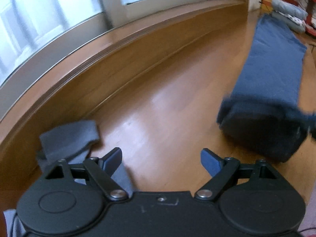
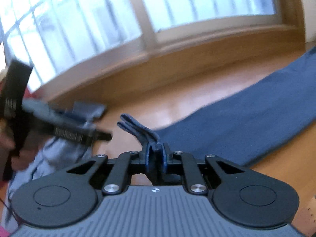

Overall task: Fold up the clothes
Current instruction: 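Release the folded end with the right tool and straighten the bundle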

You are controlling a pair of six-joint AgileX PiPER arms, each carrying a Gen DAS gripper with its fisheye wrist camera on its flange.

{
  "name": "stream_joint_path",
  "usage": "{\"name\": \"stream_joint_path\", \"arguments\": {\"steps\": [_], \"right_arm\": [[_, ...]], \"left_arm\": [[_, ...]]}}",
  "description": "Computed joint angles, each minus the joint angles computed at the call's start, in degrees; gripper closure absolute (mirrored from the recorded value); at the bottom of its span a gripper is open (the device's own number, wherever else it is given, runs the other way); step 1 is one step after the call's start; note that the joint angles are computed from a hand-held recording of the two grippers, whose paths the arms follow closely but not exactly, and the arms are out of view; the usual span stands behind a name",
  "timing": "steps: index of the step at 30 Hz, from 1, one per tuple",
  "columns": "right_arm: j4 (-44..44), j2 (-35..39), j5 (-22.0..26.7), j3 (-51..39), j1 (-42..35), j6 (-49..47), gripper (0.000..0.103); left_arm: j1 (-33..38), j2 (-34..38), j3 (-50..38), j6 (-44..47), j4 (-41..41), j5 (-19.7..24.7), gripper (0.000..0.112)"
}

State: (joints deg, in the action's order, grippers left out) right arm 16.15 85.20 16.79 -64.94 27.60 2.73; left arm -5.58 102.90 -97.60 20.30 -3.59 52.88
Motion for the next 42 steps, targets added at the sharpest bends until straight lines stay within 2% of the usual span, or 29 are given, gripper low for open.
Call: {"name": "stream_joint_path", "arguments": {"steps": [2, 5, 9, 10, 14, 15, 17, 19, 21, 23, 27, 29, 32, 36, 42], "right_arm": [[0.6, 0.3, 0.1, -1.2, -2.6, -1.4, 0.09], [-3.7, 2.4, 0.0, -2.9, -5.6, 0.0, 0.09], [-6.1, 7.1, 2.3, -6.1, -8.3, -1.8, 0.09], [-9.7, 8.0, 2.8, -6.7, -8.2, 0.8, 0.087], [-23.4, 8.5, 2.7, -6.1, -7.0, 9.5, 0.086], [-23.0, 7.5, 1.9, -5.1, -7.0, 8.9, 0.086], [-15.9, 5.5, 0.7, -3.2, -7.6, 1.3, 0.083], [-13.5, 4.4, 1.9, -2.6, -7.0, -2.3, 0.07], [-18.6, 4.3, 2.4, -2.1, -6.0, 2.1, 0.068], [-17.6, 3.8, 2.7, -1.8, -6.2, 2.9, 0.067], [-3.8, -2.4, -0.5, 3.3, -6.4, -8.0, 0.039], [-3.2, -4.2, -2.7, 5.8, -3.9, -12.0, 0.038], [-10.7, -3.6, -3.8, 6.9, 0.8, -10.7, 0.037], [-30.1, -0.1, -4.1, 5.7, 5.5, 3.4, 0.037], [-35.3, 4.5, -0.1, 1.2, 6.4, 8.8, 0.039]], "left_arm": [[-2.1, 1.4, -1.8, -0.3, 1.2, 0.0, 0.027], [-5.2, 3.8, -4.8, 0.3, 1.5, -0.7, 0.027], [-8.8, 8.6, -11.2, 0.2, 0.5, 0.9, 0.027], [-9.6, 9.9, -12.8, 0.4, 0.0, 1.4, 0.027], [-12.9, 14.5, -17.5, -1.3, 3.7, 4.4, 0.027], [-13.1, 14.8, -17.5, -1.4, 3.8, 4.3, 0.027], [-13.4, 15.8, -18.8, -2.5, 4.5, 4.7, 0.022], [-13.5, 16.3, -20.0, -3.4, 4.5, 6.1, 0.022], [-13.1, 17.1, -22.6, -3.2, 4.1, 8.8, 0.022], [-11.9, 16.3, -22.8, -0.3, 3.1, 9.4, 0.022], [-7.7, 14.7, -22.0, 9.8, -3.1, 11.6, 0.022], [-7.1, 14.5, -20.7, 11.2, -3.3, 11.3, 0.022], [-7.0, 13.0, -16.5, 11.1, -1.9, 8.7, 0.022], [-5.5, 11.5, -13.1, 13.4, -6.2, 8.3, 0.022], [-3.7, 11.2, -11.5, 16.4, -9.0, 7.8, 0.022]]}}
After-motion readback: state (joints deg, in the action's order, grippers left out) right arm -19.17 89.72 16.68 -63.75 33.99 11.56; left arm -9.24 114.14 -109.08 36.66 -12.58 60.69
